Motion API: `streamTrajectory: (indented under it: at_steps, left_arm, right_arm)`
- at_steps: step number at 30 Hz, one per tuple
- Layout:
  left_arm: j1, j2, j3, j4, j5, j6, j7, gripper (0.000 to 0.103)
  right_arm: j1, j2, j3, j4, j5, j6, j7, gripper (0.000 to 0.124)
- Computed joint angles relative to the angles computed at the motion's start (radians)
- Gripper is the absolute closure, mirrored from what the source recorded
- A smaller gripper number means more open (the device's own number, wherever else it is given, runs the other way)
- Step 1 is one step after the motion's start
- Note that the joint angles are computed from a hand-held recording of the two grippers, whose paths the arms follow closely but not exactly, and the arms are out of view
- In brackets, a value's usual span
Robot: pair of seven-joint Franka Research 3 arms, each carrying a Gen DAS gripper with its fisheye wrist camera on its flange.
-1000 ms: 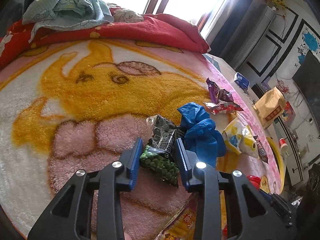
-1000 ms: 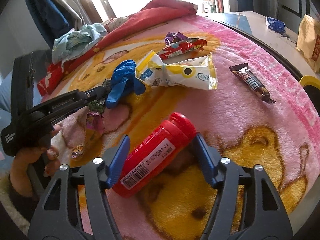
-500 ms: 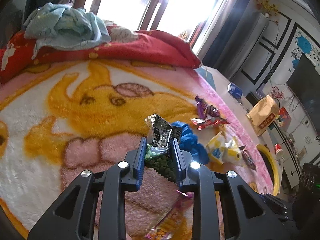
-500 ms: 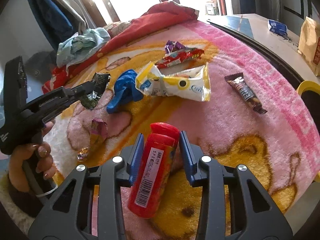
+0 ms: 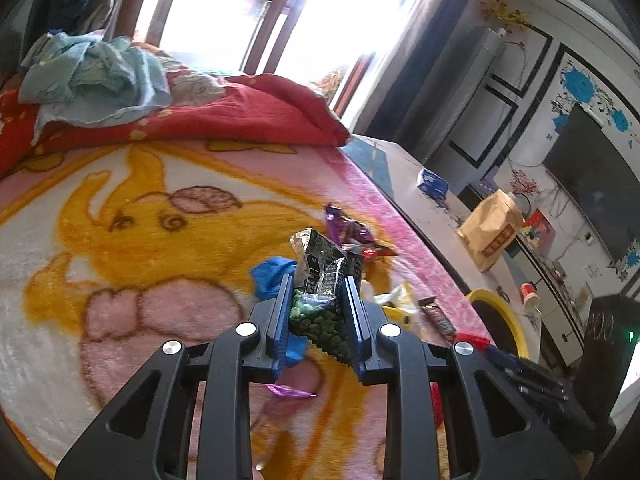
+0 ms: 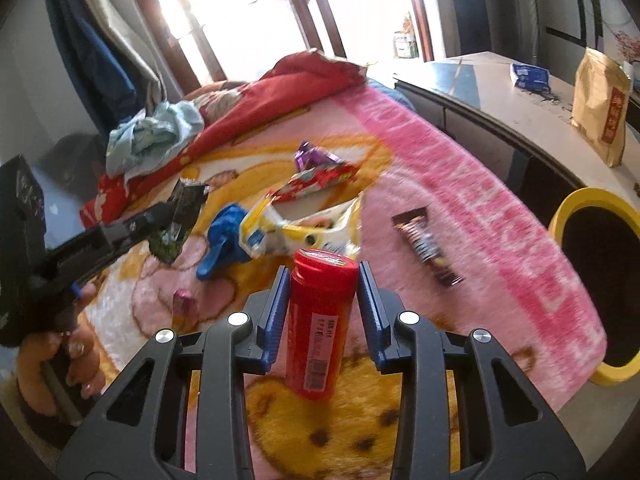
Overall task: Collect trash
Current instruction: 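Carry the snack bag and red can with both grippers over the yellow bin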
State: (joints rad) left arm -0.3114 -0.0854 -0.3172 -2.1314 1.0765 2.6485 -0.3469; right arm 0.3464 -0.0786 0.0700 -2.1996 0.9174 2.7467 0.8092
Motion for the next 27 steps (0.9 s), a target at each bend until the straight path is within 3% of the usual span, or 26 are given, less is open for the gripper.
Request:
streamTrajectory:
  at_steps: [27]
  left_arm:
    - [-0.122, 0.193, 0.043, 0.25, 0.007, 0.028, 0.168, 0.079]
  right_arm:
    - [-0.073, 0.013, -0.041, 0.059, 0.058, 0.063, 0.016, 0.097]
